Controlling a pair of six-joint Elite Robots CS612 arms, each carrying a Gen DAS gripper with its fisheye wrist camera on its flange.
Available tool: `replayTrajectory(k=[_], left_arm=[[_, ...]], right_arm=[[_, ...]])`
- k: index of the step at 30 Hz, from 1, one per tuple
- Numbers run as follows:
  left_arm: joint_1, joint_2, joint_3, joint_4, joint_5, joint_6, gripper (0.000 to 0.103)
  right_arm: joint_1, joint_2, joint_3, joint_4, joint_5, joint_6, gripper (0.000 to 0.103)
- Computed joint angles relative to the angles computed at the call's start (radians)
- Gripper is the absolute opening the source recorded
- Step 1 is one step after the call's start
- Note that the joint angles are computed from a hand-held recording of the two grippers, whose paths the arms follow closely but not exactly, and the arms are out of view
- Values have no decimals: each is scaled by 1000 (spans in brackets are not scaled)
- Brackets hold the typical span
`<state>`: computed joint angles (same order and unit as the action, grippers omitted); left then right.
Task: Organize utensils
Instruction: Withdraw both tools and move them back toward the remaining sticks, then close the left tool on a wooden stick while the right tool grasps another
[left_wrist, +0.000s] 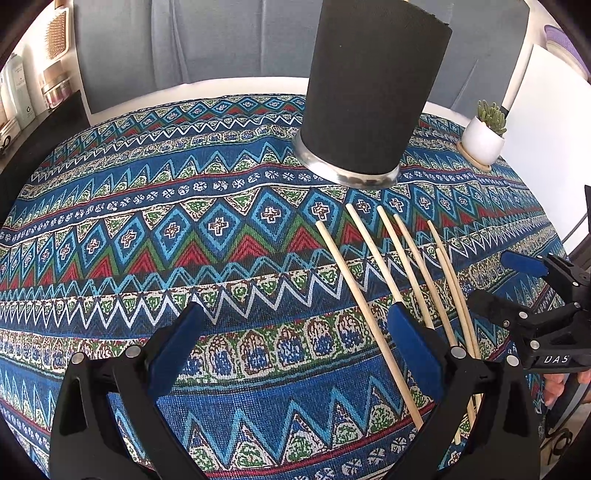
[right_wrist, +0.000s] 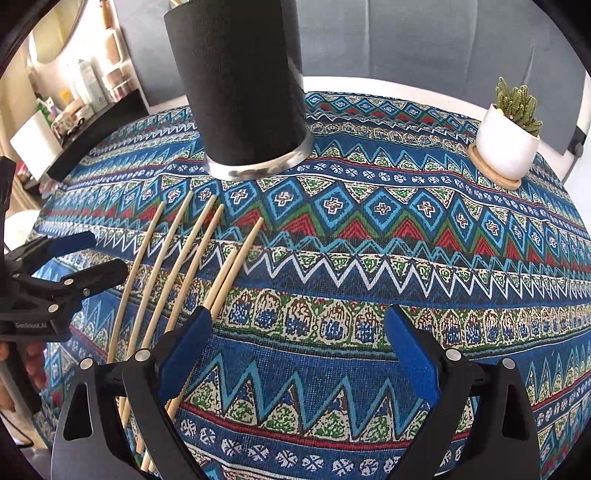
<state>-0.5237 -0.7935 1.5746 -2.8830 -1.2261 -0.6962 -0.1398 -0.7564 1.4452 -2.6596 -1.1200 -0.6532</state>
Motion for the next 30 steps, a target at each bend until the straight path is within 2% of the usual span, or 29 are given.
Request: replayTrajectory(k=[3,7,9,10,11,18,20,22,23,24,26,28,30], left_arm=[[-8,6,-8,10,24,14,97],[-21,14,-27,65,79,44,97],[-21,14,-25,58,72,56,97],[-20,13,-24,57,71,55,97],[-20,11,-20,57,72,57,97],[-19,-3,11,22,45,108,98],[-17,-9,29,-9,20,149,98],[-13,-17,48,-38,-6,191,97],[-12,-19,55,-49,-11,203,96],[-11,-20,60,-57,-11,209,93],[-12,-25,71,-70,-10,226,88],[-11,-29,80,-83,-13,239,82],[-9,-33,88,-95,-12,241,77]], right_arm=[[4,-2,4,-3,-1,-9,91],[12,-6,34,-95,-25,-17,94],[14,-8,52,-158,-46,-21,95],[19,-8,59,-178,-82,-37,95],[16,-11,66,-190,-78,-48,95],[7,-16,50,-86,-58,-33,95],[-2,-14,36,-25,-21,-78,96],[-14,-6,33,-28,36,-139,94],[-18,-5,32,-26,48,-146,91],[-20,-6,35,-38,54,-145,72],[-28,-4,31,-39,81,-155,42],[-30,2,10,-15,72,-151,18],[-34,10,-10,4,75,-147,12]])
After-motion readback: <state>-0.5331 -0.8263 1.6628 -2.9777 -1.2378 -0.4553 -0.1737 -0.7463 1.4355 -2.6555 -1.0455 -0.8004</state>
